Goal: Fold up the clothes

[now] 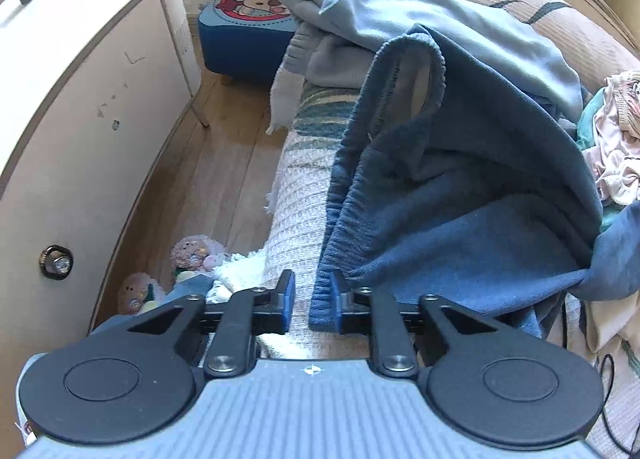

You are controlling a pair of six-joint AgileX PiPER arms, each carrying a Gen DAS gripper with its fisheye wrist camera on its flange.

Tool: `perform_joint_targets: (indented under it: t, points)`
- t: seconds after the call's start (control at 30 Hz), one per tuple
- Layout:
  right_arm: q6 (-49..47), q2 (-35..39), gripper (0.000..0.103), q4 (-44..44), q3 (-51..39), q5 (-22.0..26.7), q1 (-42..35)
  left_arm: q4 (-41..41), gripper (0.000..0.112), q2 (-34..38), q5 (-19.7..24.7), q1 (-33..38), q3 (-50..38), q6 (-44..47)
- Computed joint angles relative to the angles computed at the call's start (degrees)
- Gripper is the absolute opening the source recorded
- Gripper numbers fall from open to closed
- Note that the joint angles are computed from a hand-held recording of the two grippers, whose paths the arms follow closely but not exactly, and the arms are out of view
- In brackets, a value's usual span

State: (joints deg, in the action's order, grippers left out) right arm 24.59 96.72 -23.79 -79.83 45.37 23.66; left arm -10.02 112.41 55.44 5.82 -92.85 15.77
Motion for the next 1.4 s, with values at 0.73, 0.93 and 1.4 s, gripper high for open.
perform_joint_targets:
  t: [0.73, 0.93, 1.4]
  points:
    - [23.82, -24.42, 0.001, -6.77, 13.09, 17.41, 18.08, -6.24, 0.006, 2.83, -0.54, 2.5, -2.66, 4.63]
    - [35.33, -29.55, 0.003, 1.81, 22.2, 19.43, 26.7, -4.9, 0.006, 3.16, 0.14, 3.1, -2.42, 5.86]
    - [12.42, -16.71, 0.032, 3.85, 14.85, 5.54, 14.42, -6.48, 0.029, -0.07, -2.38, 2.55, 1.5, 10.02]
